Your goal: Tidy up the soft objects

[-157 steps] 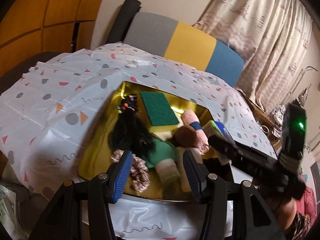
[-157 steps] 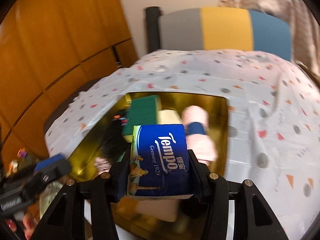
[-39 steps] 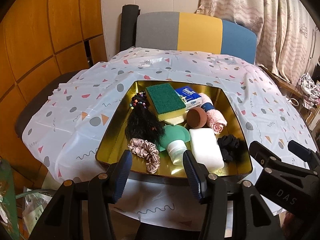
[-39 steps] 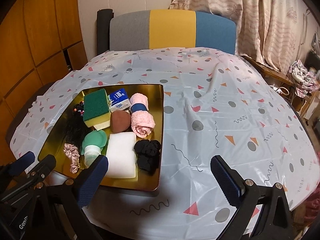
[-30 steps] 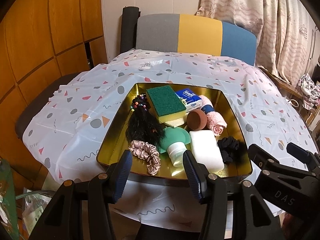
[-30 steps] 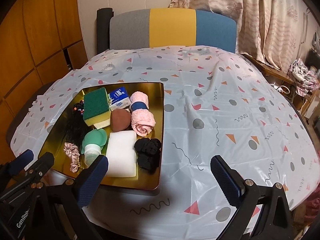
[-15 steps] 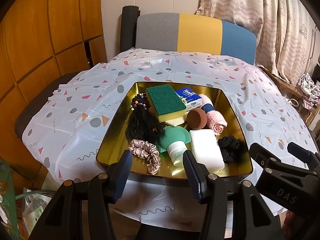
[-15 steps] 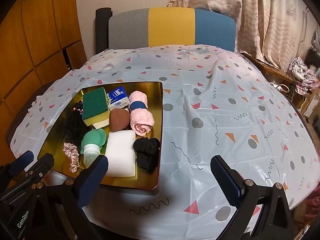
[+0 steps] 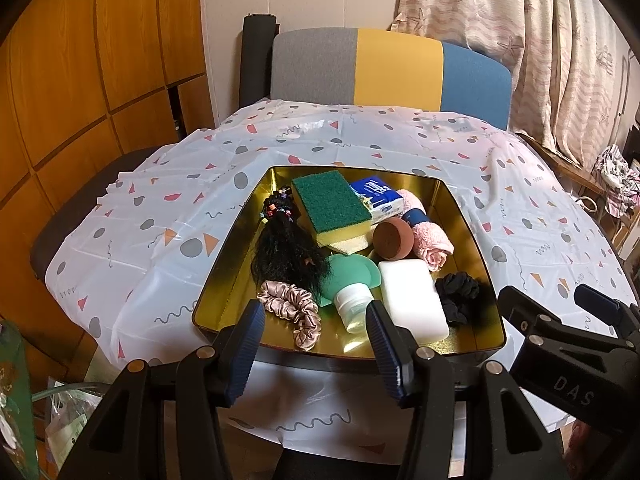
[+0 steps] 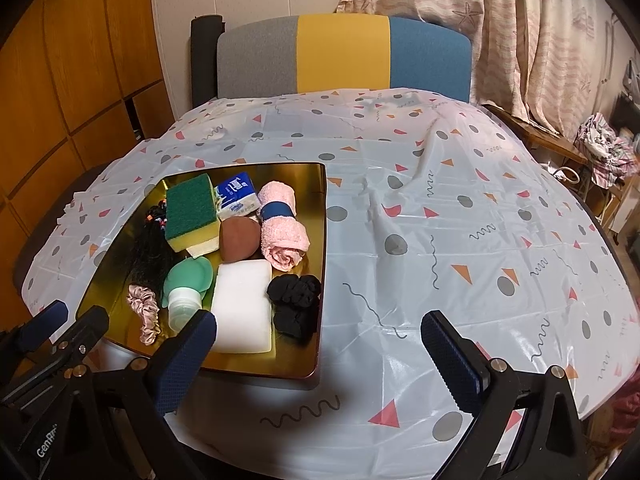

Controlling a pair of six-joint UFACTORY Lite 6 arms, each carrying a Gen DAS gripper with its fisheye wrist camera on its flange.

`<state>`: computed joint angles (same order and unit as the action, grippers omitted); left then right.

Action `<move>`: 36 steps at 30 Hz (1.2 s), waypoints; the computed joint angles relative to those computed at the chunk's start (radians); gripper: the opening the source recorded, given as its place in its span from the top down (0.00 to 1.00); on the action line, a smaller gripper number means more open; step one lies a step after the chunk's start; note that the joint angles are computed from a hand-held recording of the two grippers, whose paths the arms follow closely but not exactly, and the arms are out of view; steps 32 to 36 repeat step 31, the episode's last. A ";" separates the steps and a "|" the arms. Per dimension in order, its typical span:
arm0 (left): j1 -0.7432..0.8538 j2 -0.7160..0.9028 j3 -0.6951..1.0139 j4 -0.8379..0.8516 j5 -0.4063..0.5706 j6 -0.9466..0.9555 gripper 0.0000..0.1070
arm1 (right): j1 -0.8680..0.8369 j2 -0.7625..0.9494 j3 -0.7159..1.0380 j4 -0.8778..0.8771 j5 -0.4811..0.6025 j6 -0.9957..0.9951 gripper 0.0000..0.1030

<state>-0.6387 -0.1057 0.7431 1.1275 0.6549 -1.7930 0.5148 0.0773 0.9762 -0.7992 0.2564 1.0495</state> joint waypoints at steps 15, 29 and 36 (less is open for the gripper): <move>0.013 0.003 0.004 -0.052 -0.040 0.047 0.50 | -0.007 -0.005 0.001 0.029 -0.002 -0.028 0.00; -0.013 0.018 0.013 -0.025 0.024 0.032 0.50 | -0.008 -0.007 0.004 0.044 0.001 -0.040 0.00; -0.015 0.013 0.010 -0.015 0.032 0.020 0.50 | -0.008 -0.007 0.003 0.039 0.000 -0.035 0.00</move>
